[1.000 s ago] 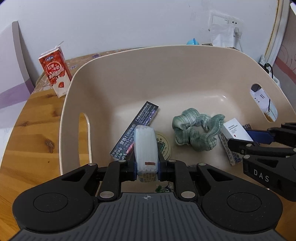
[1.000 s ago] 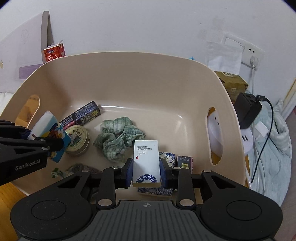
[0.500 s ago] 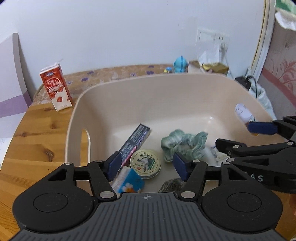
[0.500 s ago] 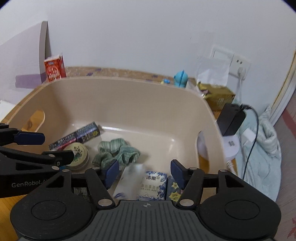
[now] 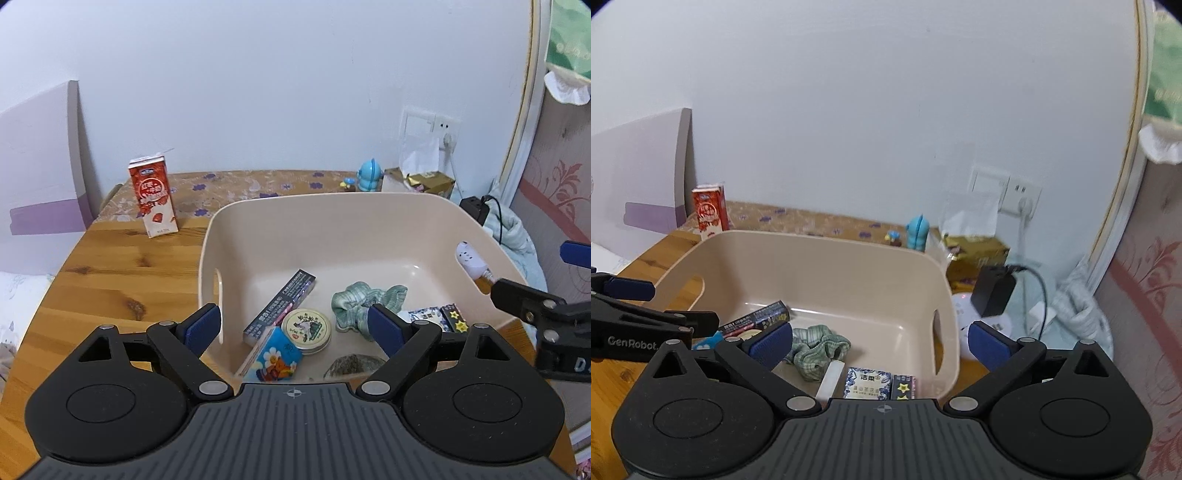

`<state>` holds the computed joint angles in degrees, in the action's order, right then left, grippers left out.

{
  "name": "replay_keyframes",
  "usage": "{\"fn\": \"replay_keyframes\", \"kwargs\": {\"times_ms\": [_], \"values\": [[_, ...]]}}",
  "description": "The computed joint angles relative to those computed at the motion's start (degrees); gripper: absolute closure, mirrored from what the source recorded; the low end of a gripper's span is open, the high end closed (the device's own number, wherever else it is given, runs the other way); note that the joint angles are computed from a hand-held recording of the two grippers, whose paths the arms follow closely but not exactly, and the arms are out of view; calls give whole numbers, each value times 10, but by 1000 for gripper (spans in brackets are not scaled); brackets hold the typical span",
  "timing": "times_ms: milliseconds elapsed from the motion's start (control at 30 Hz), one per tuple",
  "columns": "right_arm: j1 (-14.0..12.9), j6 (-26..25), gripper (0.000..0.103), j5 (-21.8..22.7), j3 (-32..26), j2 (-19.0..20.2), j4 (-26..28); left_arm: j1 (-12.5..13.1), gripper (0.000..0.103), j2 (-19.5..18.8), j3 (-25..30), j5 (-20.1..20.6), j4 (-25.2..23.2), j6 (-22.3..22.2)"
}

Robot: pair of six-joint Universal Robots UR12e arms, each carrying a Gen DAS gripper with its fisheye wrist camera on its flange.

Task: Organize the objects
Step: 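Move the left tool to the beige hair clip while the right tool approaches the black cube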

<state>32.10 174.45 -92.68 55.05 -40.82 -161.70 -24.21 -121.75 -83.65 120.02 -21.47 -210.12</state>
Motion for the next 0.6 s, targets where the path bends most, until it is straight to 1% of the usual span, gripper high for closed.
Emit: {"fn": "replay_keyframes", "kwargs": {"times_ms": [133,200,333,600], "values": [[2,-13,0,-3,44,-23,-32,-8,14,10,-17,13,9,0],[3,-12,0,-1,64,-32,-45,-10,14,14,-25,12,10,2],[0,-7,0,13,99,-50,-58,-16,14,21,-41,12,17,-4],[-2,-16,0,19,148,-68,-76,-26,14,22,-63,-1,24,-14]]}}
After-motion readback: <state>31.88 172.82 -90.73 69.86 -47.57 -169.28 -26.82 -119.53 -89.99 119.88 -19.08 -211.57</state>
